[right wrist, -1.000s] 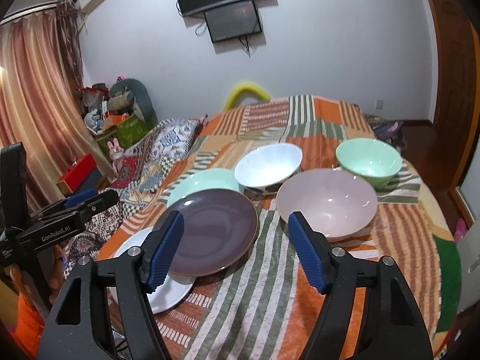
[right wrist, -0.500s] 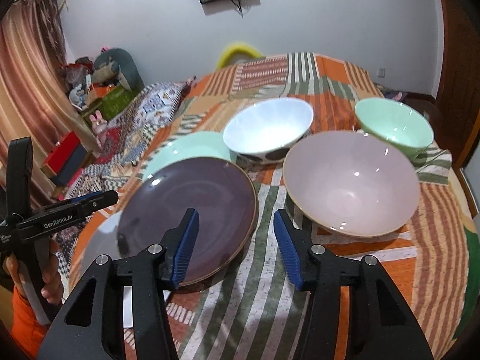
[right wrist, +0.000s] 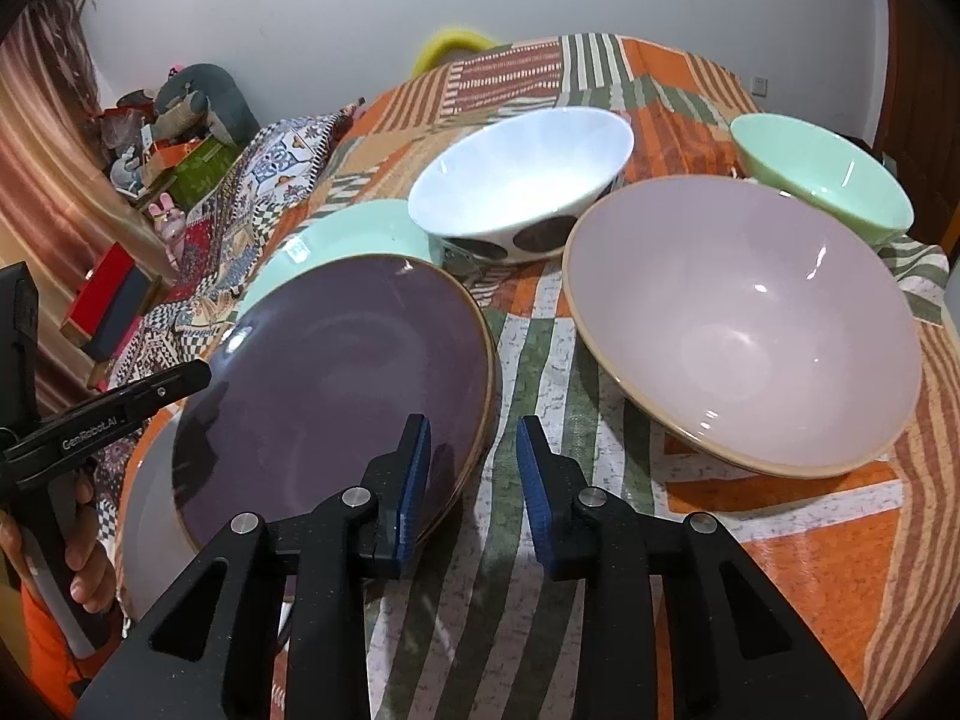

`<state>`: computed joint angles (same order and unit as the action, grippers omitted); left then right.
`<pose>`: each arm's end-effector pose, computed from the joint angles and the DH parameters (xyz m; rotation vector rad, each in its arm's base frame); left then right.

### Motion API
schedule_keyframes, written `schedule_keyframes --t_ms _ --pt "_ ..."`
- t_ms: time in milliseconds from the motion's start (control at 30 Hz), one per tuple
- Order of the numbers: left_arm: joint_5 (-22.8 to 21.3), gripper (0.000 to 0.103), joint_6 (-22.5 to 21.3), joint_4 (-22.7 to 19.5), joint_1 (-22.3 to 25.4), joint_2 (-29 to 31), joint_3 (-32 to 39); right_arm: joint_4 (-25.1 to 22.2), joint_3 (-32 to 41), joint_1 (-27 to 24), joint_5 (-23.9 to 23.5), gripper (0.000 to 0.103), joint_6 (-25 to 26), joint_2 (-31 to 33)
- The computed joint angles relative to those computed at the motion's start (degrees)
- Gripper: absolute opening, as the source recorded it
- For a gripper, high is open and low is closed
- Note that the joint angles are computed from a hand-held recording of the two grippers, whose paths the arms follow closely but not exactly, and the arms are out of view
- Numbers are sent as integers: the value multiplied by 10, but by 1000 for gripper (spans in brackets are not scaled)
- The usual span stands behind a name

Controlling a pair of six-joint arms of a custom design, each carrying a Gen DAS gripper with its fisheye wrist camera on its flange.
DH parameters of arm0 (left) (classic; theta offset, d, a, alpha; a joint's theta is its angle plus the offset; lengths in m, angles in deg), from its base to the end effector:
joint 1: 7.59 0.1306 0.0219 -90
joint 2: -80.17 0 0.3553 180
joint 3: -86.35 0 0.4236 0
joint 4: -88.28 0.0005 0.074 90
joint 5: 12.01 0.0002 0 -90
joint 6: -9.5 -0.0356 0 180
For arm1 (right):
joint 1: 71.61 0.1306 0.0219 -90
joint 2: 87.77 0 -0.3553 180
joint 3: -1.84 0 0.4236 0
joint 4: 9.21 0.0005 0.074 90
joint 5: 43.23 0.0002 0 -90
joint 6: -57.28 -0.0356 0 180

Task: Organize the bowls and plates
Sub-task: 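Lift the dark purple plate with both grippers and carry it past the bowls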

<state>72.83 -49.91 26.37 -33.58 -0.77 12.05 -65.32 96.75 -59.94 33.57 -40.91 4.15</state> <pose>0.5053 -0.2433 0.4404 -0.1384 2.5492 -0.2770 0.5095 0.1130 0.4208 -0.1732 2.5090 0.4309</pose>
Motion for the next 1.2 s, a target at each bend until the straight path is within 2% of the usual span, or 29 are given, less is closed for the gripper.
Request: schedule_keyframes --t_ms 267,467,567,700,900,1100,1200 --pt "23 18 5 -7 6 16 10 -12 14 -1 -9 25 -3 20" --pt "20 17 5 -4 5 18 10 -16 23 6 -12 25 0 28" --pt "14 18 -8 -11 4 22 15 -14 23 11 -1 25 3 28" --pt "16 18 -20 -17 4 26 21 -9 20 2 -22 23 -9 26" --pt "18 18 -15 -11 2 17 10 -9 14 7 -9 23 -3 18" --pt "26 18 0 -9 1 7 1 1 10 6 -16 23 -9 10" --pt "13 18 2 -8 -5 -2 -3 1 10 8 -15 23 -7 5"
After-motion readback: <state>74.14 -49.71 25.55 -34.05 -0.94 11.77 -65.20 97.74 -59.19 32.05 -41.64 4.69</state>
